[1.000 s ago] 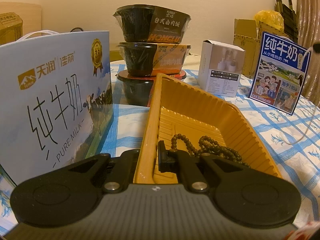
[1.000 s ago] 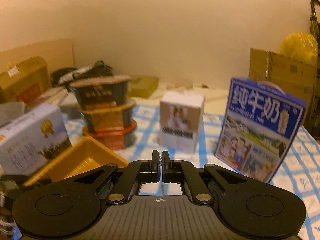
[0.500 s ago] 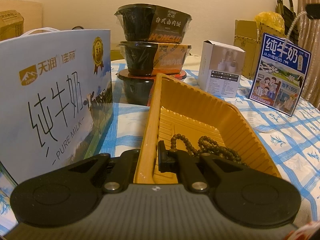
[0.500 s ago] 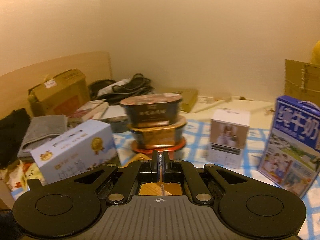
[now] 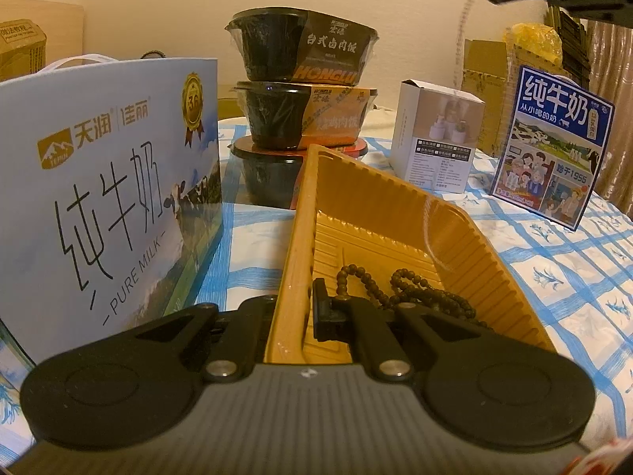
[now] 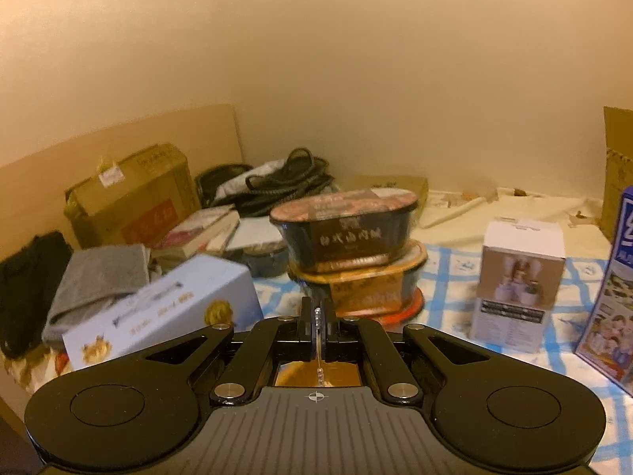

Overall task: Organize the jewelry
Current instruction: 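Lift the pearl strand up and swing it over the orange tray, then lower the pearl strand into the tray and open the right gripper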

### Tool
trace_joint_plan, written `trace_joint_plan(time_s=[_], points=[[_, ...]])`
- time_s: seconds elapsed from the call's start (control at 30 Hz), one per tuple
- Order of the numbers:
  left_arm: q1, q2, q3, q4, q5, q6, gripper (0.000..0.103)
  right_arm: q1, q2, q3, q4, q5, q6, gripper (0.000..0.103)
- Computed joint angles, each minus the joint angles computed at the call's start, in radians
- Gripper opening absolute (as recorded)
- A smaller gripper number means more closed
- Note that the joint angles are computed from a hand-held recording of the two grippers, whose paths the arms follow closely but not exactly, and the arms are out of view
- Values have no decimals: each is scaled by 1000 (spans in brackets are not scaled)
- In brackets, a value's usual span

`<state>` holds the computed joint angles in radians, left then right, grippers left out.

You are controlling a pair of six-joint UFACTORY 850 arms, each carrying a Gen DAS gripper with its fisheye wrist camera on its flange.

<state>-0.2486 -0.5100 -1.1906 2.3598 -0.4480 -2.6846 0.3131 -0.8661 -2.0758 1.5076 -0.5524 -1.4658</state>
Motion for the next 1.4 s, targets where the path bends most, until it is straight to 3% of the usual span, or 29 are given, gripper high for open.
trace_joint_plan(time_s=[0.1, 0.43, 0.77, 0.8, 0.87, 0.9, 0.93, 1.4], points=[[0, 0, 0, 5, 1, -5, 5, 3, -33, -21, -6, -37, 67, 2], [5, 0, 2, 29, 3, -35, 5, 9, -78, 80, -334, -52, 459, 2], [6, -3, 3, 12, 5, -24, 5, 22, -77, 79, -419, -14, 433, 3], [5, -3, 3, 12, 5, -23, 5, 28, -73, 81, -450, 7, 438, 5], [6, -4, 2, 12, 6, -22, 5, 36, -75, 76, -487, 29, 454, 22], [6, -4, 3, 15, 6, -26, 5, 34, -72, 83, -479, 33, 452, 42], [6, -4, 3, 17, 5, -26, 5, 31, -65, 99, -445, 38, 431, 54], [6, -11, -2, -16, 9, 3, 5, 7, -41, 137, -457, 61, 483, 55]])
